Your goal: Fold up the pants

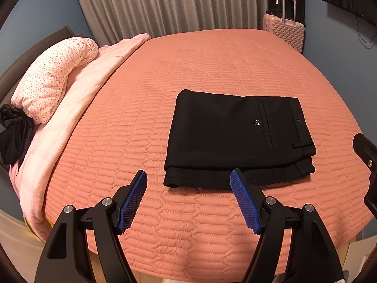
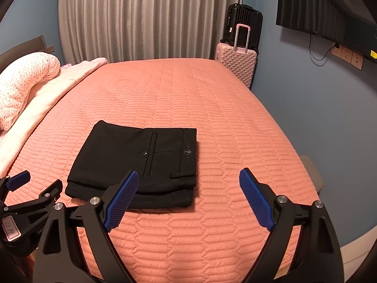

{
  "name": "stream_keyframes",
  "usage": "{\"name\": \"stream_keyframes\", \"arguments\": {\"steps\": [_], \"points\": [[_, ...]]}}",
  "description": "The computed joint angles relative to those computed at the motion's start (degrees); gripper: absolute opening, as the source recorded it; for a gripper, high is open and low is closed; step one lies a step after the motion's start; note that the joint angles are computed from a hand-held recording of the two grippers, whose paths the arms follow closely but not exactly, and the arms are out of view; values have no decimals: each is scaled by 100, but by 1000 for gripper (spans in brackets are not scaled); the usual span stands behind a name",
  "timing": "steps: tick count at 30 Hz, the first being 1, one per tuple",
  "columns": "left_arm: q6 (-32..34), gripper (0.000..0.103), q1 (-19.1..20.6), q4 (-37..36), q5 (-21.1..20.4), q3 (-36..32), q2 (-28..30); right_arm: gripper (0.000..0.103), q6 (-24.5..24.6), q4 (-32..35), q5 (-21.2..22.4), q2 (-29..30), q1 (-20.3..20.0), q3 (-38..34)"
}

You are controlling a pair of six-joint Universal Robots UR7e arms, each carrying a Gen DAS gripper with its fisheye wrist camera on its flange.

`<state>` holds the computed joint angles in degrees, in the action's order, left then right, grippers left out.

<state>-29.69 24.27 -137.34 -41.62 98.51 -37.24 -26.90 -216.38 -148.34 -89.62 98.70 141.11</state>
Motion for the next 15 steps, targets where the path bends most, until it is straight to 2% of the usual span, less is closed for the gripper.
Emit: {"name": "stream_keyframes", "arguments": {"steps": [15], "points": [[2,71,12,-50,-34,25,-18,87,-50,-123,-117,91,78,7]]}}
